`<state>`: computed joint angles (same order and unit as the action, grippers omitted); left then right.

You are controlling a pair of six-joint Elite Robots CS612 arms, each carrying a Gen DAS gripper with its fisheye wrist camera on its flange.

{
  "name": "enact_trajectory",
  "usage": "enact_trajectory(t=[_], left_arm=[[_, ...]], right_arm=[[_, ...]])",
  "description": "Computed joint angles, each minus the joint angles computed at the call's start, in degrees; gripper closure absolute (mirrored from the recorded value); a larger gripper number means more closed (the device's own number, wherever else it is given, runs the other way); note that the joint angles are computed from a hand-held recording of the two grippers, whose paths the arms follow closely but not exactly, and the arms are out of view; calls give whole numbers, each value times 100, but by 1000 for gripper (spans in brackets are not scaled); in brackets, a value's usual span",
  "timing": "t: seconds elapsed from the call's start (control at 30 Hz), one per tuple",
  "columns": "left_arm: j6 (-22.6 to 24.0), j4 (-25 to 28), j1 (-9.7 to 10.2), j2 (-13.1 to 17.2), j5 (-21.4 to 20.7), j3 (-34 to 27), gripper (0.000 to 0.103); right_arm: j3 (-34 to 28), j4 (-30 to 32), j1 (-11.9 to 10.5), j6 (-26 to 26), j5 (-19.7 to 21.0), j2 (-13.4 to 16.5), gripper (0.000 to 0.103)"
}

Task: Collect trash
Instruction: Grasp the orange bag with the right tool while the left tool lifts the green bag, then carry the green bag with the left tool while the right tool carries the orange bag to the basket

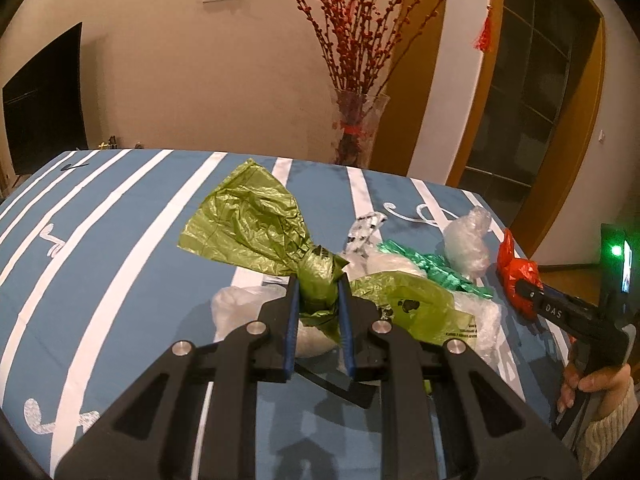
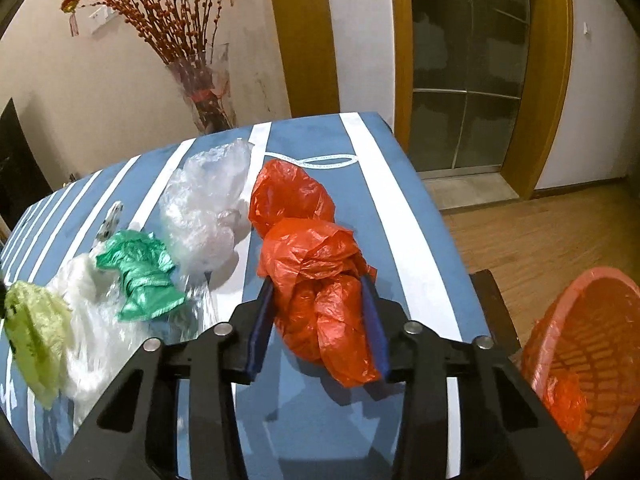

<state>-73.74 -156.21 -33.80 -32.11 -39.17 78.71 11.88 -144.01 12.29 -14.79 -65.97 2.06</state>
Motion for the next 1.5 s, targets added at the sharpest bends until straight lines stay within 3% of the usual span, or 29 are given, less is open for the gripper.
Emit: enact_trajectory(t=[0.07,0.27,0.63,1.1,1.5], left_arm=[[69,-68,-15,17,-20,-26,84],[316,-273,-91,72,-57,-129,84],[1013,-656,-243,314,-232,-606,84],[1999,-1037,-381,786,-697,-1554,84],[2780,-1104,-451,1246,-1133,-2520,84]], right_arm=[[783,-394,-51,21,98,-376,63],[2263,-1284,-220,54,357,-1089,63],[3941,-2722,-551,295,701,-1880,63],[4736,-4100,-818,765,305,-2217,63],[4893,-4517,-955,994,-65,-2260,62]])
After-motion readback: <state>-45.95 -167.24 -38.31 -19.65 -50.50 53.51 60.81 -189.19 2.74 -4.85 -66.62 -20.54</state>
